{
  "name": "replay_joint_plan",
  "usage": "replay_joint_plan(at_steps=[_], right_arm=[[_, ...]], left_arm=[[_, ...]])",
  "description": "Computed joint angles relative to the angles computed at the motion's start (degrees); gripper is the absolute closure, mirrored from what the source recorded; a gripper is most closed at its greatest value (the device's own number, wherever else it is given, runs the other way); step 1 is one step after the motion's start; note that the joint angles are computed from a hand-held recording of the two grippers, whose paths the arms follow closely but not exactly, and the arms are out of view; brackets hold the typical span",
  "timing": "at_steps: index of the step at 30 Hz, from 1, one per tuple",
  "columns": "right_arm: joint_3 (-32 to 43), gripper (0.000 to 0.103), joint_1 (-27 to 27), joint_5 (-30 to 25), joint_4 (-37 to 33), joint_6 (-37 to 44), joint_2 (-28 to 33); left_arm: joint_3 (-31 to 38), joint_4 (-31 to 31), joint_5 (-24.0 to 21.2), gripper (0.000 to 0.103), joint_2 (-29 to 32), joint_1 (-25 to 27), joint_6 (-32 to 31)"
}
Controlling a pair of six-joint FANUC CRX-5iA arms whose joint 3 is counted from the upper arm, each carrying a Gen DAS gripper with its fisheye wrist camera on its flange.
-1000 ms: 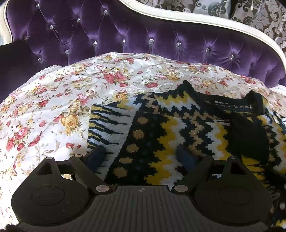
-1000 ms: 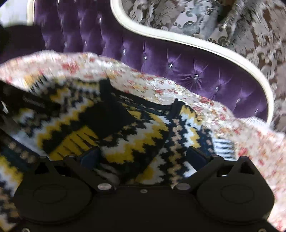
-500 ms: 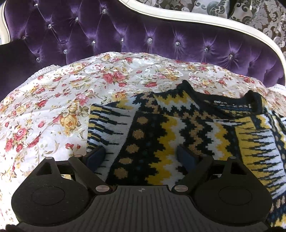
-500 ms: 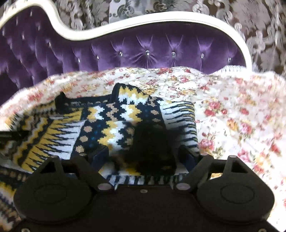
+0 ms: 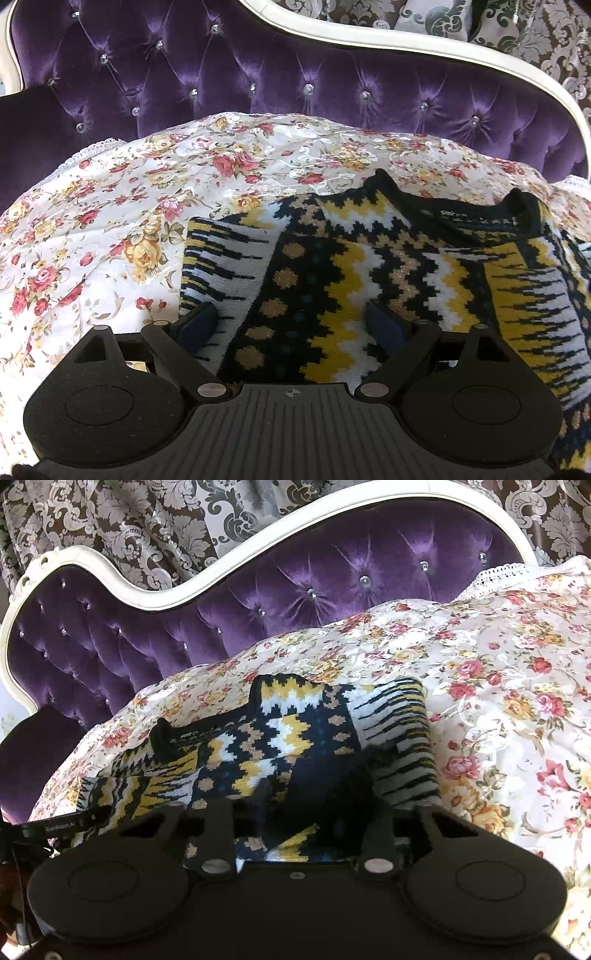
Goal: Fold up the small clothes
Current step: 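Fold the grasped edge over with the right gripper toward the left gripper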
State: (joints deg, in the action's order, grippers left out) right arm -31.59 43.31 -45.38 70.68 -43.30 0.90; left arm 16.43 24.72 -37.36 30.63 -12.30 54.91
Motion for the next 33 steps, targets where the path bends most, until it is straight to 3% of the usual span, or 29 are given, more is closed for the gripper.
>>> replay_joint_plan(at_steps=[5, 11, 16, 20, 27, 33], right_arm=[[0.03, 0.083, 0.36, -0.37, 0.52, 1.93, -0.70], [-1.44, 0.086, 1.17, -3.84, 5.94, -0.93, -2.31], [-1.51, 0.086, 2.29, -7.53, 1.84, -0.18, -3.49], [-0.13, 0.086, 2.63, -8.08, -2.35, 2.64, -2.66], [-1.57, 0.093, 3.80, -10.87, 1.61, -0.08, -3.46], [2.61, 0.093, 4.25, -11.50, -10.42, 6.85, -1.48]], left_arm=[[-1.10, 1.91, 0.76, 0.015, -0.48, 0.21, -2.16], [4.27, 1.22, -6.18, 0.016, 0.72, 1.17, 1.66], [-1.00, 7.16, -0.66, 0.016, -2.28, 1.81, 0.22], [-0.58, 4.86, -1.09, 0.016, -2.21, 1.45, 0.58], [-3.07, 5.09, -0.31, 0.016, -3.41, 1.08, -2.68], [-3.14, 4.69, 0.24, 0.016, -3.26, 0.97, -2.99]])
